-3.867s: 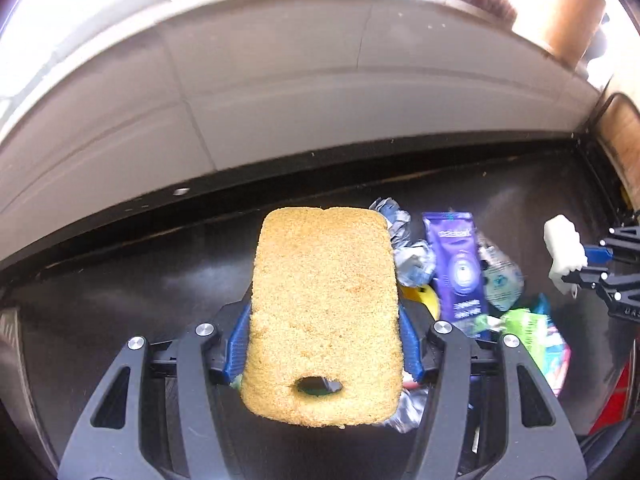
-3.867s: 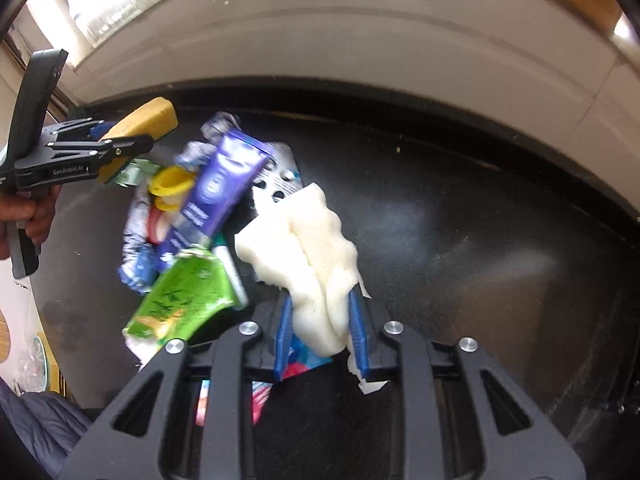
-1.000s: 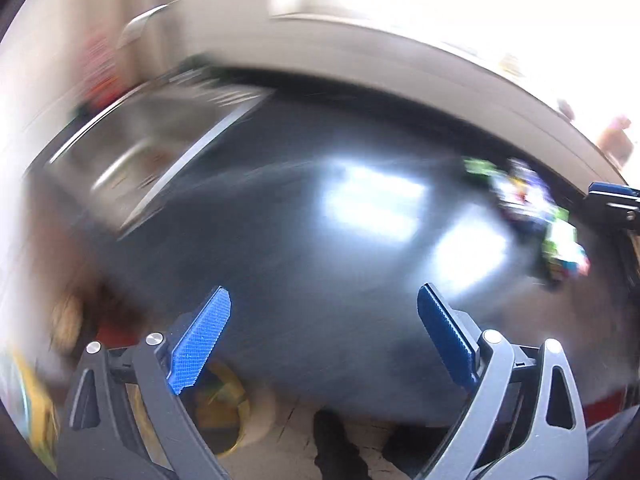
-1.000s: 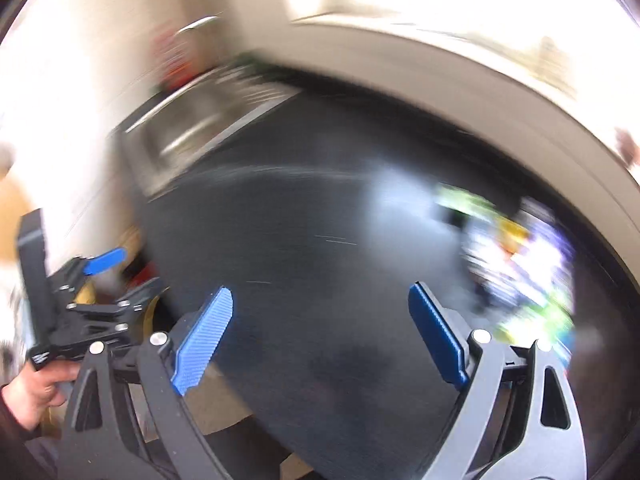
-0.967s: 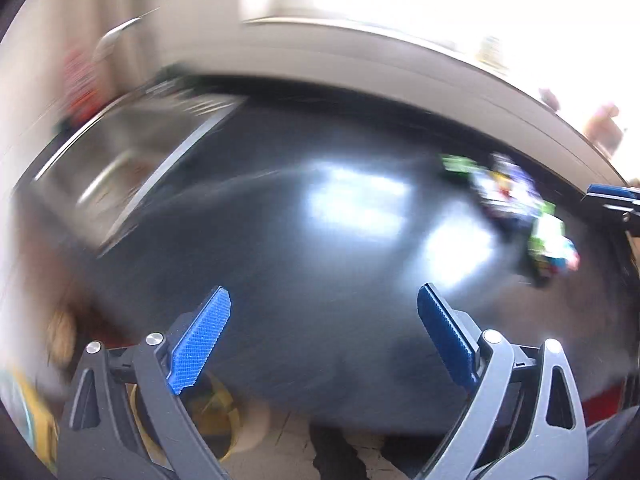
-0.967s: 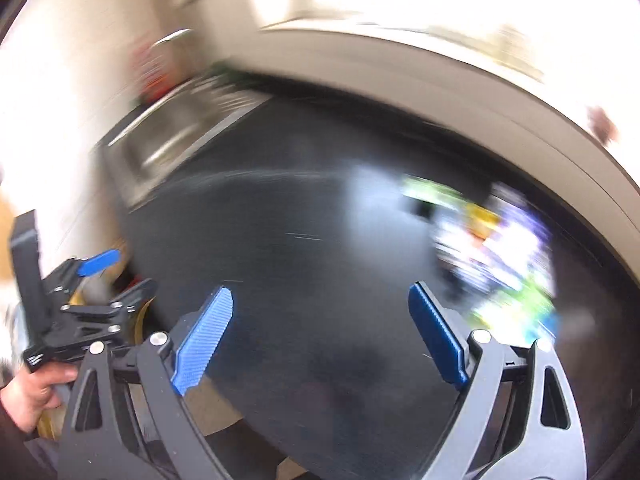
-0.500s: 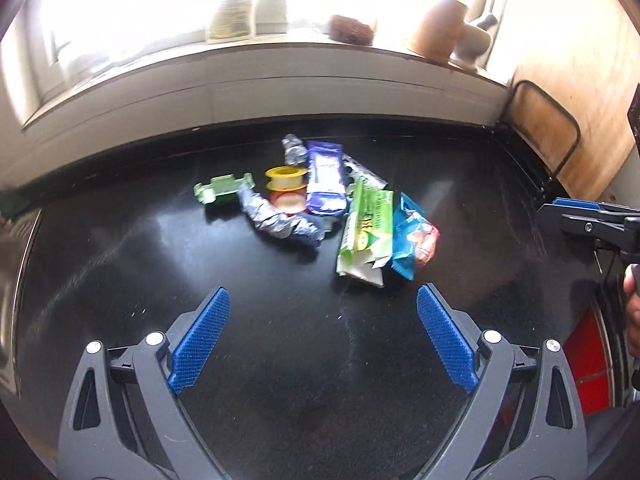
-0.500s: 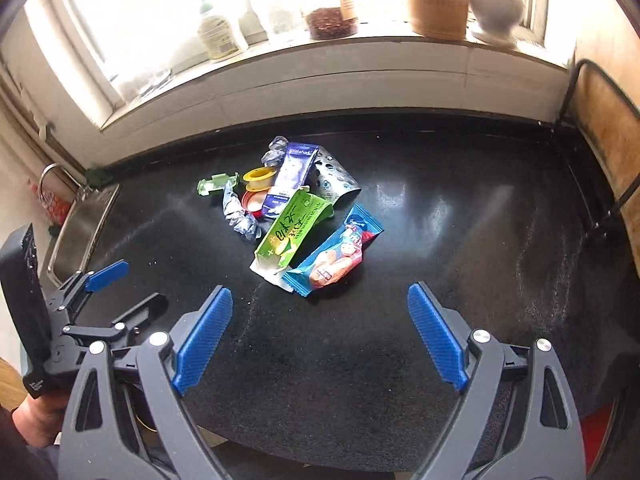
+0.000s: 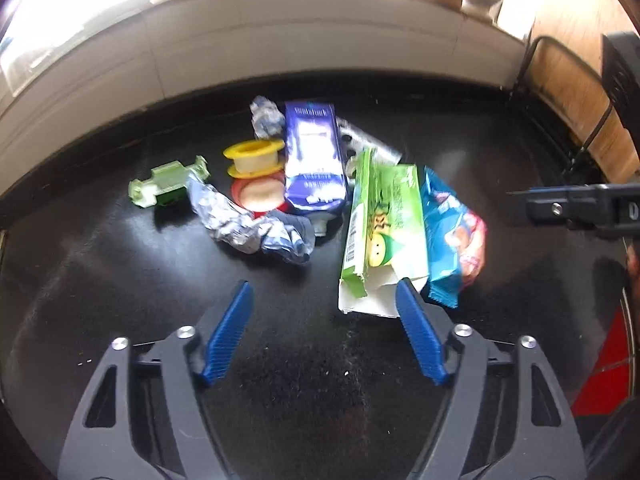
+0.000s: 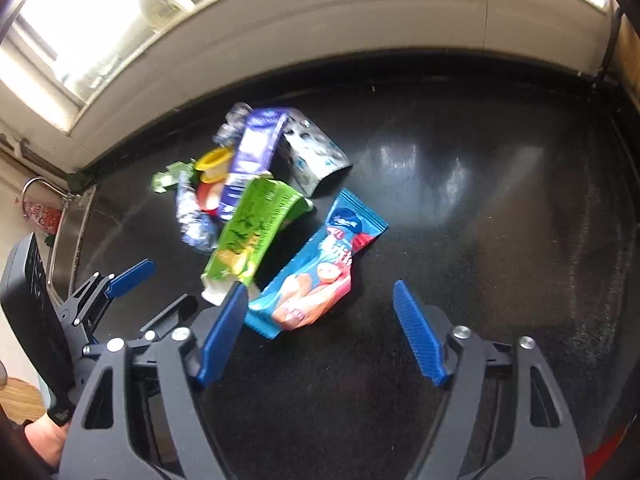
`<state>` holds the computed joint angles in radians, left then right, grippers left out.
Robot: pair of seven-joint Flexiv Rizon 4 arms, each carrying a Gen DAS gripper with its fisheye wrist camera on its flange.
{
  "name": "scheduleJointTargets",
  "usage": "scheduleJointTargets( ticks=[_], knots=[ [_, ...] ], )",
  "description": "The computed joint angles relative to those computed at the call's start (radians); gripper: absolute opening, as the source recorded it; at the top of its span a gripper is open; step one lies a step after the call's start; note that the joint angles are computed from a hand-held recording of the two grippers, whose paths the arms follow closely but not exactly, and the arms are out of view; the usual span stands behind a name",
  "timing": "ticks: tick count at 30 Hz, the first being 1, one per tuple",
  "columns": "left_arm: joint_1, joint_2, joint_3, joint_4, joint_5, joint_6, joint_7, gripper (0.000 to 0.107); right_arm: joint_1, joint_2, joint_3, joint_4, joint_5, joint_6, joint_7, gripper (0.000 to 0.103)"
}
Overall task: Collect trash
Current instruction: 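Grasp the green juice box with left tool while right tool grasps blue candy wrapper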
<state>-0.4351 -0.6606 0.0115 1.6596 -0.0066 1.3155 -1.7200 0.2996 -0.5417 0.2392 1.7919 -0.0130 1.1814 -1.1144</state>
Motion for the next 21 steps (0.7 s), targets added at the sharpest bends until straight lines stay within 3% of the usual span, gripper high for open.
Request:
scheduleJointTargets(
  ticks=[6,10,13,15,16,21],
  knots=[
    [0.057,-0.068,-0.080,-0.038,-0.073,0.003,0.052,0.065,-0.064,-0.111,0.058,-0.129,0.079,-0.104,-0.086,0.064],
    [0.100,-0.097,-0.141,-0.051,-0.137,-0.001,0.096,0.059,-0.078,-0.153,0.074,-0.186,0.121,-0.150,-0.150,0.046],
    [0.103,-0.112,-0.154,-0.067,-0.153,-0.008,0.135,0.038,-0.076,-0.164,0.073,-0.208,0.134,-0.178,-0.187,0.023],
    [0.104,-0.119,-0.164,-0.081,-0.167,-0.031,0.160,0.017,-0.074,-0.157,0.073,-0.201,0.141,-0.166,-0.220,0.015],
    [0.102,-0.119,-0.166,-0.083,-0.173,-0.031,0.166,0.013,-0.062,-0.145,0.060,-0.186,0.127,-0.155,-0.231,0.008],
    [0.069,-0.096,-0.142,-0.076,-0.173,-0.044,0.170,0.005,-0.018,-0.078,0.011,-0.118,0.065,-0.101,-0.236,0.006]
  ],
)
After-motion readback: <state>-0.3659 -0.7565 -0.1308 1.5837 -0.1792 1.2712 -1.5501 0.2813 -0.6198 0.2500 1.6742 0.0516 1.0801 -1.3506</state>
